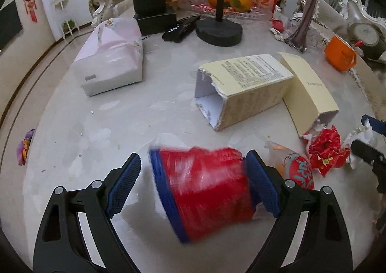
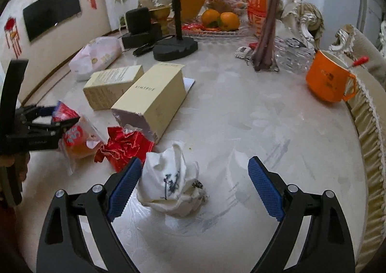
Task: Collect trash
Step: 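Grasp the white crumpled paper with the right gripper while the left grasps the red snack packet, then carry both items over the wastebasket and open both grippers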
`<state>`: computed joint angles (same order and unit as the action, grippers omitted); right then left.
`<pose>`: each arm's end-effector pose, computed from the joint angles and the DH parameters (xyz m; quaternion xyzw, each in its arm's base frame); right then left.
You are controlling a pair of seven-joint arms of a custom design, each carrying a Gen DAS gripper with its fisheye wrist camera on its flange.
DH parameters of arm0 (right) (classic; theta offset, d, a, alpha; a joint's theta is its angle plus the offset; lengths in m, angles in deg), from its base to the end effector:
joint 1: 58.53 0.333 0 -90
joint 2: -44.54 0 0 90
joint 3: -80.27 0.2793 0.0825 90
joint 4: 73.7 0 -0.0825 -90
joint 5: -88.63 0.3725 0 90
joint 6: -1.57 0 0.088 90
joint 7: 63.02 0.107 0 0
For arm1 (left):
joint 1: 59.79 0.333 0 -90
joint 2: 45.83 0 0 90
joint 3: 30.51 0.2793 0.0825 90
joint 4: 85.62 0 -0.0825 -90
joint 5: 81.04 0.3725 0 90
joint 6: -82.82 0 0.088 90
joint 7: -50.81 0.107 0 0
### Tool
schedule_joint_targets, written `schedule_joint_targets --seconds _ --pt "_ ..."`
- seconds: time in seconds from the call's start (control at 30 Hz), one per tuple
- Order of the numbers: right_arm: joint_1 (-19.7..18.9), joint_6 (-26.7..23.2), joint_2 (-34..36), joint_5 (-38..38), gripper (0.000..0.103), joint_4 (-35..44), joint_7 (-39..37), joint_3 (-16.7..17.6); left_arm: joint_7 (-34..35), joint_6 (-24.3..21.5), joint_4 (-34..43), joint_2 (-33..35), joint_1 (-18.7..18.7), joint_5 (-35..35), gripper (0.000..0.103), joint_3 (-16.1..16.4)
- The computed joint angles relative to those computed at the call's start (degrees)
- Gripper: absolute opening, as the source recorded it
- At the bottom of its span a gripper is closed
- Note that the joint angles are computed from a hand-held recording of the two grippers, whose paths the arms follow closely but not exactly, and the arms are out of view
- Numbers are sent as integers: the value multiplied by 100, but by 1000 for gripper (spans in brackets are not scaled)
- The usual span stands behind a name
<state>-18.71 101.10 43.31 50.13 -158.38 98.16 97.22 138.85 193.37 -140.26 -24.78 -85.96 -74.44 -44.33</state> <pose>0.3467 0.4297 0.6795 -0.5795 0.7323 -0.2717 0.2325 0.5277 -0.3774 0.7033 -0.4331 0.8485 -0.2694 0.1408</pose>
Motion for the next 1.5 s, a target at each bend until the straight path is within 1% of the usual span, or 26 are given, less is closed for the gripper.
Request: schedule_joint_targets --seconds 0.1,0.2,0.23,0.3,0.33,0.37,0.4,0.47,0.5,0.57,0.63,0.7,0.9,1.0,1.17,1.3,1.33,1.4,1.47,1.5 --pt "1 4 83 100 86 66 -192 -22 64 -183 222 158 66 -118 86 6" --pt "-3 34 159 252 84 125 -268 -68 116 -101 87 79 153 -248 86 1" --pt "8 26 185 249 83 152 -277 -75 155 -71 -10 14 177 -267 84 -2" --pt "8 157 193 379 70 147 -324 -109 208 -7 -162 -90 186 -219 75 3" --pt "5 202 198 445 62 149 -333 -123 243 85 -321 -197 233 -275 68 -11" --pt "-4 277 180 552 59 120 -346 -138 247 106 -344 -215 258 -316 61 -23" --pt "-14 346 161 655 57 83 -376 -147 234 214 -537 -340 315 -387 58 -27" --pt "32 164 235 550 46 187 -421 -105 185 455 -918 -575 409 -484 47 -32" --pt "52 179 203 532 42 151 -381 -103 161 570 -1093 -685 459 -549 46 -40" --pt "50 309 63 540 39 -24 -192 -106 27 883 -1536 -954 574 -742 40 -52" --pt "55 263 -3 392 36 -90 -19 -47 -121 1111 -1893 -1196 657 -873 38 -59" --pt "70 183 -38 266 35 -110 77 9 -152 1218 -2086 -1346 711 -951 37 -78" --pt "68 167 -322 81 35 -284 499 176 -17 1173 -2296 -1671 866 -1440 37 -102" --pt "120 -148 -208 -26 35 -71 486 291 98 1185 -2421 -1895 889 -1509 37 -101" --pt "295 -335 -204 -190 35 53 630 407 575 1212 -3002 -2581 932 -1863 37 -37" --pt "650 -702 -12 -583 35 411 727 627 1133 1452 -3890 -3487 874 -2392 37 126" --pt "760 -759 38 -687 35 481 776 662 1349 1507 -4191 -3806 812 -2613 37 212" --pt "1050 -929 215 -929 35 721 926 759 1635 1510 -4648 -4326 695 -2868 37 340" --pt "1359 -1007 372 -1100 35 923 1095 793 1998 1338 -5191 -4994 490 -3192 37 533" --pt "1568 -1133 532 -1242 35 1124 1161 842 2086 1291 -5362 -5208 436 -3253 37 579"
